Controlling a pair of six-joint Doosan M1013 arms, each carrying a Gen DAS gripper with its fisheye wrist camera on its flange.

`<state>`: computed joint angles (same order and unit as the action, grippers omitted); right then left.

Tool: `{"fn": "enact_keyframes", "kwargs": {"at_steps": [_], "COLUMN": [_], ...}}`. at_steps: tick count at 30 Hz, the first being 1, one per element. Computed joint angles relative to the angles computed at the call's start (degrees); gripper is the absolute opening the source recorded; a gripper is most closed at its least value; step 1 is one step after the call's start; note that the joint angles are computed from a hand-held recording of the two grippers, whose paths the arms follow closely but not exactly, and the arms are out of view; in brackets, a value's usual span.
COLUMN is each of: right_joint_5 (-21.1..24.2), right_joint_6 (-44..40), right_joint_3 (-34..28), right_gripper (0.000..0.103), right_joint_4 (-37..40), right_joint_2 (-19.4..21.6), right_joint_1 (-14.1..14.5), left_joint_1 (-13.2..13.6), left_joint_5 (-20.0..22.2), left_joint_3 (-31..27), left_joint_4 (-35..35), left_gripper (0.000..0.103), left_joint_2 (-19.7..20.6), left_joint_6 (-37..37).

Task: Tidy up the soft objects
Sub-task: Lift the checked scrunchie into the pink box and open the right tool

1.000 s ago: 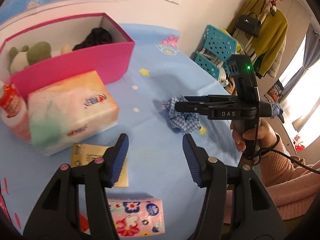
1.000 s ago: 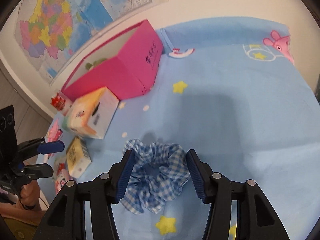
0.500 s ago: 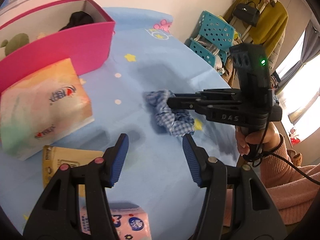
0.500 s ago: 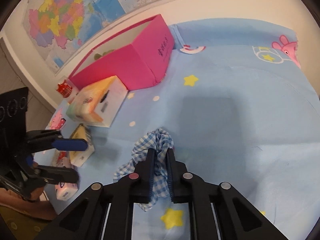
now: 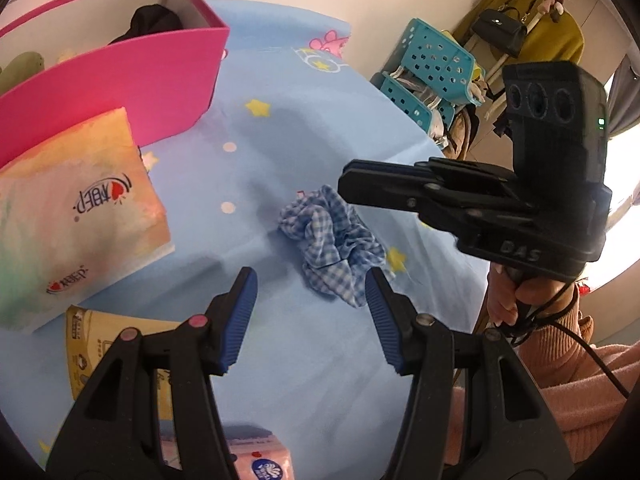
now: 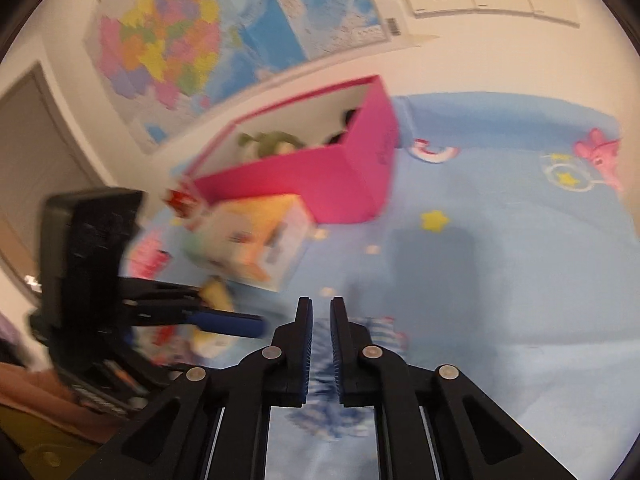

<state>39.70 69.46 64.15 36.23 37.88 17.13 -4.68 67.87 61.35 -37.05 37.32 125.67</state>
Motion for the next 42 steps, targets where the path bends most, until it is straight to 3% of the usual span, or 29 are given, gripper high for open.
{"fn": "enact_keyframes", "kwargs": {"at_steps": [1,3,7,11,12,13,14,15,18,28,35,42], "right_joint_5": [0.17,0.05,2.70,3.74,3.48,3.70,4.00,4.08,3.66,1.96,1.34,2.91], "right_joint_6": [1.43,5.01,5.31,5.02,4.34,3.64,2.63,1.92,-1.35,-11.23,-13.55,-7.25], "right_joint_3": [-0.09,0.04,-0.79,-1.44,-1.34,-1.29,-1.33,-1.24,-0.58,-3.64,-12.87,-24.50], "right_gripper": [0.031,0.041,0.041,0.041,0.037,0.021,0.012,0.010,0.009,0.009,0.009,0.009], "right_joint_4": [-1.38,-4.55,-4.85,-4.56,-3.81,-2.89,-1.80,-0.95,3.17,11.91,12.68,6.68], "right_joint_2": [0.17,0.48,1.67,2.41,2.39,2.38,2.40,2.36,1.92,1.44,4.85,10.47], "right_joint_1": [-0.06,-0.05,-0.20,-0.07,-0.11,-0.18,-0.29,-0.39,-0.69,-0.64,-0.26,0.30], "left_joint_1": [-0.09,-0.42,-1.27,-2.10,-2.16,-2.09,-1.97,-1.82,-1.38,0.56,1.37,1.88], "left_joint_5": [-0.04,-0.16,0.71,2.71,2.68,2.59,2.97,3.23,3.52,-2.81,-7.13,-5.62], "left_joint_3": [0.00,0.10,-0.67,-2.35,-2.45,-2.46,-2.67,-2.82,-3.09,-3.48,-9.23,-19.47], "left_joint_4": [0.26,0.72,2.43,4.96,5.10,4.68,4.11,3.62,1.89,-1.59,1.83,6.07], "left_gripper": [0.058,0.058,0.057,0.039,0.037,0.037,0.034,0.030,0.028,0.025,0.025,0.025], "left_joint_2": [0.03,-0.02,0.52,1.77,1.90,1.90,2.03,2.12,2.27,0.11,1.28,6.43], "left_joint_6": [-0.03,0.35,0.00,-2.11,-2.32,-2.21,-2.22,-2.25,-2.57,-2.42,-6.58,-14.84]}}
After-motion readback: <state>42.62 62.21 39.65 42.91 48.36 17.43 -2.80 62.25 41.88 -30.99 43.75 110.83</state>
